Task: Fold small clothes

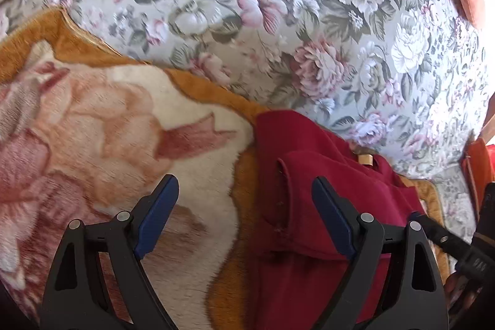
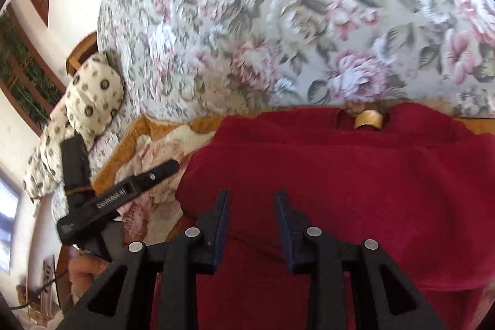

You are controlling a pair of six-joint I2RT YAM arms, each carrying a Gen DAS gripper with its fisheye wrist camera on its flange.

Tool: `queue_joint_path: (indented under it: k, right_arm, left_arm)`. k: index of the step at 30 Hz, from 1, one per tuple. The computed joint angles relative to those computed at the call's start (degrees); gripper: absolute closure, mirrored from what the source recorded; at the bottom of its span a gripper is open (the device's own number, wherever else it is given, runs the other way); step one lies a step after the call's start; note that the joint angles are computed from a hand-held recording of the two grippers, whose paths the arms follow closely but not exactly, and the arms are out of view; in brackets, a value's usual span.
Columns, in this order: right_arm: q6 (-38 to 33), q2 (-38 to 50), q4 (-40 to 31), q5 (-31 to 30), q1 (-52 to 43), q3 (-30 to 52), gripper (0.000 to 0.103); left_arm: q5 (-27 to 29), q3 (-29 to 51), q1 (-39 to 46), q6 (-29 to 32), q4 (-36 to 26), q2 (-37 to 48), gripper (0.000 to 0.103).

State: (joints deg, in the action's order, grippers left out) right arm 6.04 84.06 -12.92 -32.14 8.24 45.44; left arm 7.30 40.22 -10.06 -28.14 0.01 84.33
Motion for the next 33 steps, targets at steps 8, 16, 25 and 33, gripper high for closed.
queue_joint_path:
  k: [8,16,25,33]
  right_arm:
    - [-9.28,-7.55,-10.99,-6.3,-19.94,-3.14,0.073]
    - [-16.67,-6.67,-17.38,-10.07,-32.72,-3.84,0.073]
    - [-16.95,-7.2,-15.05,-9.79,-34.9,-2.55,0.073]
    - [-16.7,5.79,-7.28,14.96,-20.45,3.05,0.074]
  left_arm:
    - [1.88,3.85,-2.99,-1.93,-0.13,5.04,0.015]
    - [-5.12,10.53,-9.02,4.95,-3.64,8.95,0.088]
    - [-8.72,15.16,-7.01,7.16,-7.16,4.42,0.091]
    - [-7.73,13.33,-7.06,6.38,-9.16,8.8,0.091]
